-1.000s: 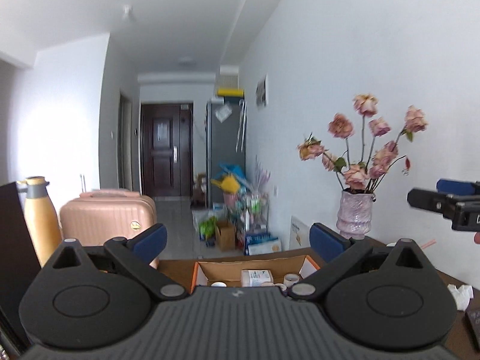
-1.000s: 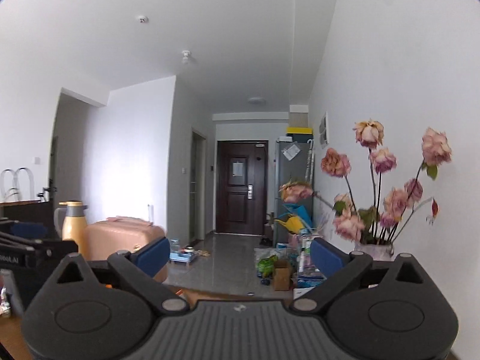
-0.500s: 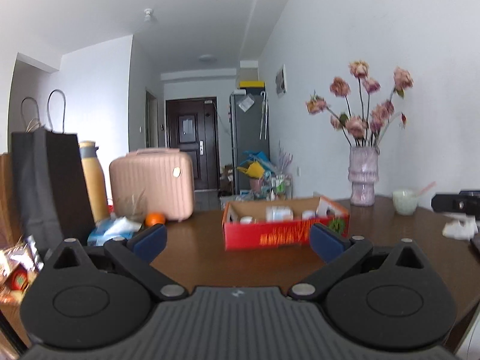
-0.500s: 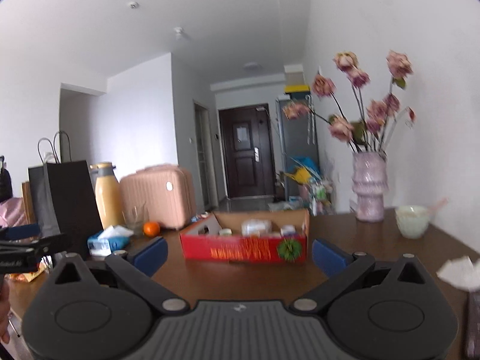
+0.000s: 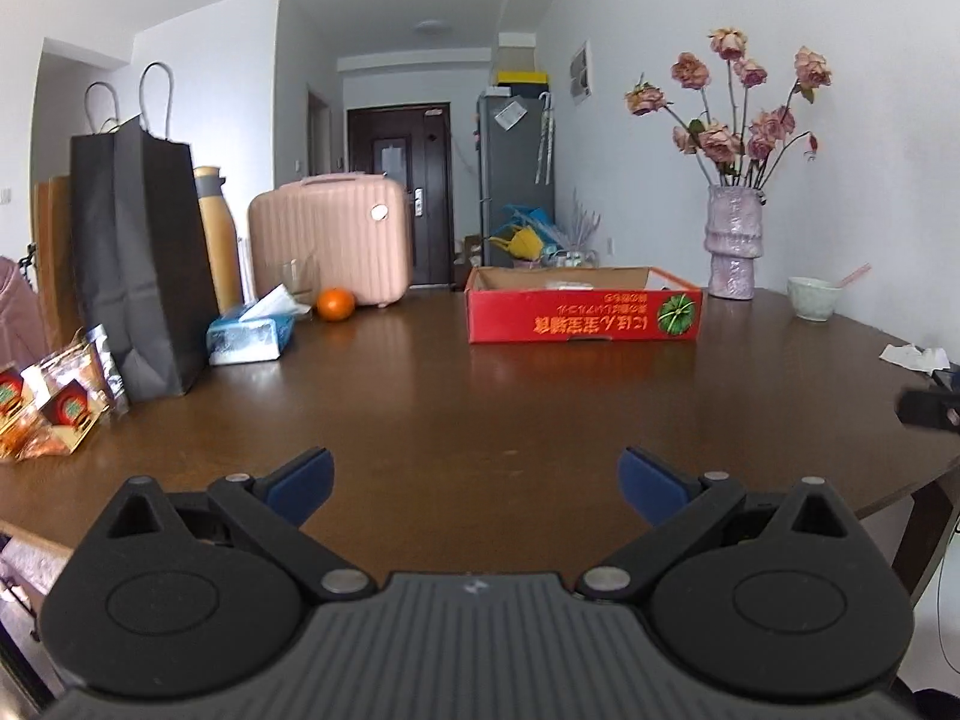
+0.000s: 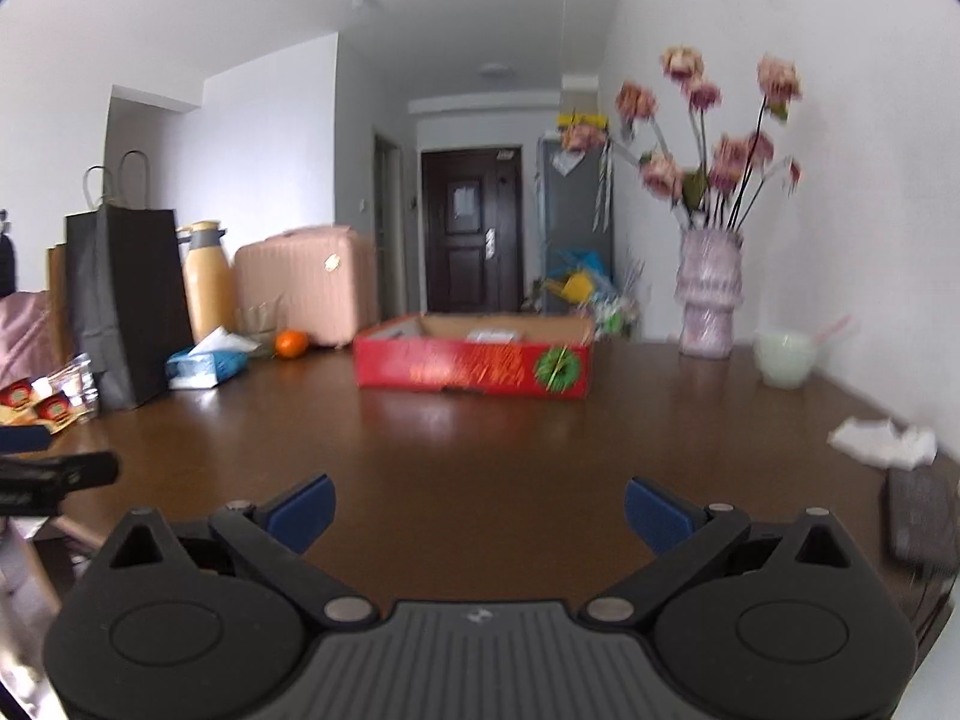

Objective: Organize rigid objects

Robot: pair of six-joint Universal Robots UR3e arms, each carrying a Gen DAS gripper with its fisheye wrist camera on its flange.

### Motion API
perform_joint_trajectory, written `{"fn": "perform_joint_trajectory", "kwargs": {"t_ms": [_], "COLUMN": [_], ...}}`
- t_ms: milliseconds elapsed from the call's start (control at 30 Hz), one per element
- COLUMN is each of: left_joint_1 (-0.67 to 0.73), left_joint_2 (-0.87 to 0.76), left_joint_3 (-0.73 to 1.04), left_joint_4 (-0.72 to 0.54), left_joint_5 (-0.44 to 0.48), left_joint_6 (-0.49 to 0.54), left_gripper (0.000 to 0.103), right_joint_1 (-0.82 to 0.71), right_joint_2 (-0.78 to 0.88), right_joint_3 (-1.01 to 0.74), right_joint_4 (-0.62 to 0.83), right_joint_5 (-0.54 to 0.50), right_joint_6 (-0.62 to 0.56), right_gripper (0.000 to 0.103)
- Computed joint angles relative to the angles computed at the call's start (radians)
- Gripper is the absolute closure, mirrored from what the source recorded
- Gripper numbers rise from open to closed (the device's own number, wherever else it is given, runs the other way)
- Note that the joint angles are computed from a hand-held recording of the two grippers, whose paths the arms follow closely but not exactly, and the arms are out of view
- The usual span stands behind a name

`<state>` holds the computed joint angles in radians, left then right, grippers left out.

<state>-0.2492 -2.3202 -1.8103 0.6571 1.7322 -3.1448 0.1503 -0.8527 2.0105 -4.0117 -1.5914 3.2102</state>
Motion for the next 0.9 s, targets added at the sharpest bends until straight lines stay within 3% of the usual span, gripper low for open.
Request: {"fn": "perform_joint_trajectory", "kwargs": {"t_ms": [67,167,267,900], "left_joint_1": [-0.001,0.018,0.013,0.0], "left_joint_2": [0.019,0.048,0.056,0.056], "left_joint_3": [-0.05,-0.086,-0.082,-0.076], "left_joint_4": [0.023,0.037,0.057,0.043], "left_joint_5": [0.031,-0.006,0.005,-0.005], "left_joint_6": [-0.034,-0.02,-0.014,0.019], "left_gripper": [0.0,0.0,0.0,0.0], "right_joint_1": [0.016,0.029,0.047,0.039], "right_joint_2": [0.006,0.014,-0.011,-0.023], "right_joint_3": [0.051,0.075,0.05,0.043], "right_joint_4": [-0.067,-0.121,-0.046,-0.013], "right_joint_5": [-0.014,-0.029,-0.059,-0.034], "right_joint_6": [0.027,0.04,0.04,0.049], "right_gripper": [0.0,0.0,0.0,0.0]}}
